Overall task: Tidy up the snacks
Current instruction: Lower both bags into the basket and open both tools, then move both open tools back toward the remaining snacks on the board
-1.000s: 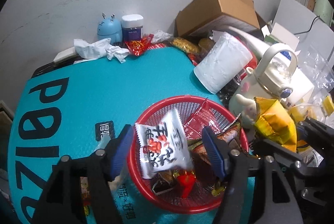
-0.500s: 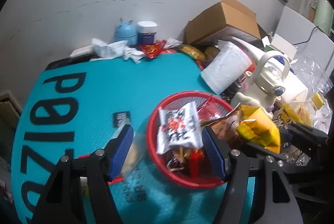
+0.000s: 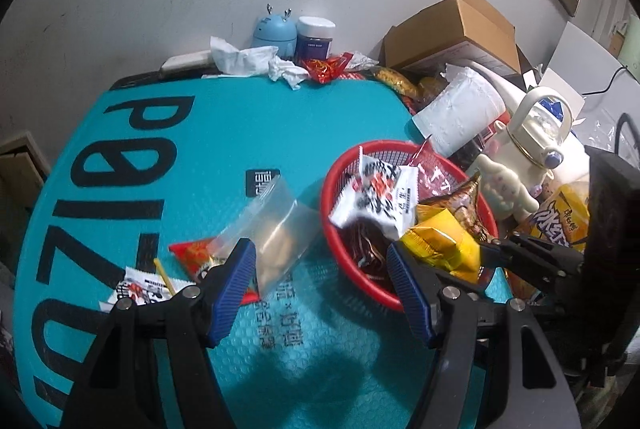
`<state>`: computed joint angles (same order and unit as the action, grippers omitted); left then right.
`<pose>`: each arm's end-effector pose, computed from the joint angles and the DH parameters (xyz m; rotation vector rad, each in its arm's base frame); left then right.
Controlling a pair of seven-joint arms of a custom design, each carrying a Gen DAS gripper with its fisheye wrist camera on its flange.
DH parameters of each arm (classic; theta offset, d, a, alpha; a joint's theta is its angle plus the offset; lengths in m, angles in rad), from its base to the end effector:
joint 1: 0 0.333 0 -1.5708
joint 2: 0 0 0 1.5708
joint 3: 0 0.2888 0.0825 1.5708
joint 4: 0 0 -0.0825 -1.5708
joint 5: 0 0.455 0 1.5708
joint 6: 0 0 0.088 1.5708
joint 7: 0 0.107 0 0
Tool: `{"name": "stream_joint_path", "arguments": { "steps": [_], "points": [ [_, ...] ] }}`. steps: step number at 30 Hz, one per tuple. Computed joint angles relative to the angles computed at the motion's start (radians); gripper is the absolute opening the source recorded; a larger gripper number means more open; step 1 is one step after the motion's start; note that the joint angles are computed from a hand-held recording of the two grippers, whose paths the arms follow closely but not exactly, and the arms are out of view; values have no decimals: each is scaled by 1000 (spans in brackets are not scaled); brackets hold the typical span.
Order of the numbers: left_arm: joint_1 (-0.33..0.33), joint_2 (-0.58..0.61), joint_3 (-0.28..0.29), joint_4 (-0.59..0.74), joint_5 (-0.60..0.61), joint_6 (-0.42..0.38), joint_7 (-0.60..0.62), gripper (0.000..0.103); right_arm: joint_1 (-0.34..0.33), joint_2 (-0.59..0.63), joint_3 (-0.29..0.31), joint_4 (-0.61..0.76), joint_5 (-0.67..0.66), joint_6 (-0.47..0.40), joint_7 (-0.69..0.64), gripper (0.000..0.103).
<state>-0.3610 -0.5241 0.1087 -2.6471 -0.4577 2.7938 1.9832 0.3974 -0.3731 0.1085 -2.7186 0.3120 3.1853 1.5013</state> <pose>0.4800 -0.1050 0.4202 -1.6333 2.1717 -0.9676 0.4432 0.2102 0.3637 -1.8715 1.4271 -0.4784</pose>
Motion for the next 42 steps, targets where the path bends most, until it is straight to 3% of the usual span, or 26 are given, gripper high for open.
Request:
{"name": "stream_joint_path", "arguments": {
  "steps": [2,6,10,15,26,36,42],
  "points": [
    [-2,-3,5,-6,-7,-4,2,67,-16,6,18,-1,-9,3,4,42],
    [0,-10,9,-16,-20,-16,0,67,3,0,-2,-5,-8,-6,-5,44],
    [26,-26,-20,-36,9,-9,-25,67,-81,-31,85,-21,-44,-20,34,46],
    [24,-60,-18,-65,54,8,-53,67,-121,-87,129,-63,-79,-17,67,50],
    [30,-140,-23,-116,135,-11,-124,67,-123,-130,132,-96,-105,-17,108,50],
    [73,-272,-46,-196,237,-19,-241,67,-80,-202,118,-133,-100,-15,128,50],
    [91,-403,-45,-269,292,-29,-298,67,17,-239,51,-158,-86,6,97,50]
  ]
}}
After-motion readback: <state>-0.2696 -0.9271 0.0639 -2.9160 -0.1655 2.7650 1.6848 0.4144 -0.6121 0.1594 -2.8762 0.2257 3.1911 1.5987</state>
